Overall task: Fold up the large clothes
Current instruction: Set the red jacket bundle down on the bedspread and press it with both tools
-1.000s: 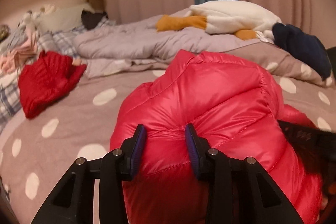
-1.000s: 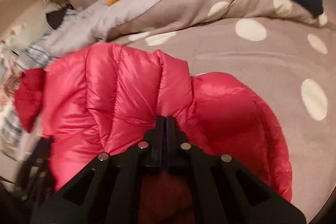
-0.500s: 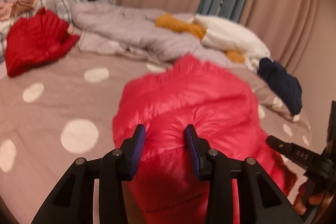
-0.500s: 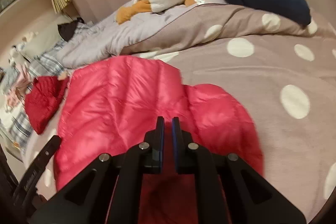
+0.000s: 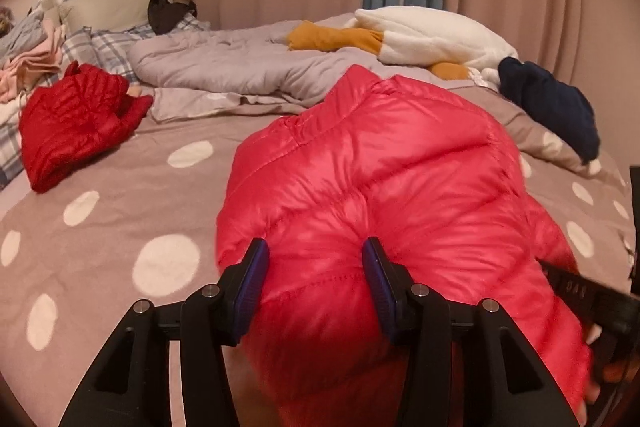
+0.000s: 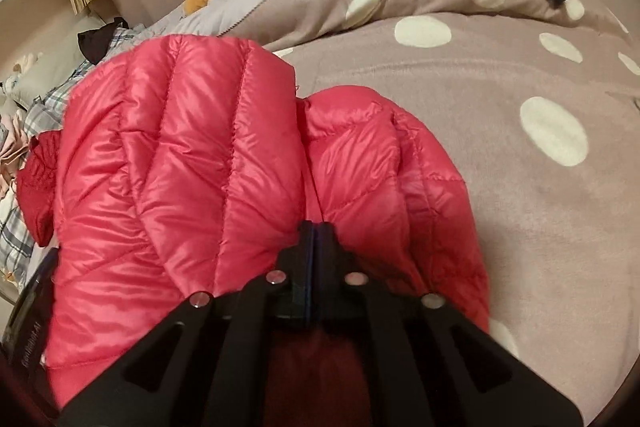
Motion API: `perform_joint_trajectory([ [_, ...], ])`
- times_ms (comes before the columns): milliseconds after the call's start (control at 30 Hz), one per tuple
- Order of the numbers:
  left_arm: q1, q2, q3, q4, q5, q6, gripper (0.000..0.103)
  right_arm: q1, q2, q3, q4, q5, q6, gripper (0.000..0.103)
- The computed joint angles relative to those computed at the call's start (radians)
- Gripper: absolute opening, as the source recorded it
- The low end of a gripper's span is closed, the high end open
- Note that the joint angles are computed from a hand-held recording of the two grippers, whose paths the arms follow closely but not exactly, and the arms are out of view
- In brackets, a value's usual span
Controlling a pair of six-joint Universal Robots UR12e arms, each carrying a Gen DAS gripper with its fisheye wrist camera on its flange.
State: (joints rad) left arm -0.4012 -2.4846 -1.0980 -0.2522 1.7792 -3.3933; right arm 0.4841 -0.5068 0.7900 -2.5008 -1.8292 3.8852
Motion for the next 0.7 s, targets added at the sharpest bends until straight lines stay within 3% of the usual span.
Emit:
perform_joint_trajectory([
  [67,0.012,0.045,-0.083,0.102,-0.070,-0.049,0.048,0.003,-0.034,0.052,-0.057,0.011,0.012,0.010],
  [133,0.020,0.072,-0.140,0.180,-0.129,-0.077,0.048,0.015,-0.081,0.143,-0.215,0.010,-0.011,0.011],
  [167,0.024,0.086,-0.166,0.202,-0.168,-0.094,0.048,0.022,-0.099,0.176,-0.280,0.006,-0.031,0.012],
  [233,0.025,0.093,-0.175,0.159,-0.201,-0.095,0.048,0.035,-0.123,0.220,-0.352,0.002,-0.076,0.023],
  [267,0.021,0.086,-0.170,0.130,-0.218,-0.062,0.048,0.041,-0.132,0.237,-0.360,0.021,-0.098,0.025],
  [333,0.007,0.066,-0.160,0.123,-0.182,-0.025,0.049,0.039,-0.129,0.232,-0.291,0.071,-0.088,0.024],
  [400,-0.003,0.046,-0.138,0.059,-0.146,-0.035,0.050,0.029,-0.108,0.226,-0.198,0.147,-0.036,0.021],
  [433,-0.001,0.041,-0.135,0.053,-0.157,-0.053,0.050,0.025,-0.099,0.232,-0.213,0.162,-0.010,0.019],
  [533,0.004,0.033,-0.130,0.048,-0.184,-0.063,0.051,0.024,-0.090,0.261,-0.287,0.167,-0.001,0.018],
  [700,0.010,0.025,-0.114,0.037,-0.197,-0.064,0.055,0.032,-0.086,0.232,-0.226,0.141,-0.007,0.018],
])
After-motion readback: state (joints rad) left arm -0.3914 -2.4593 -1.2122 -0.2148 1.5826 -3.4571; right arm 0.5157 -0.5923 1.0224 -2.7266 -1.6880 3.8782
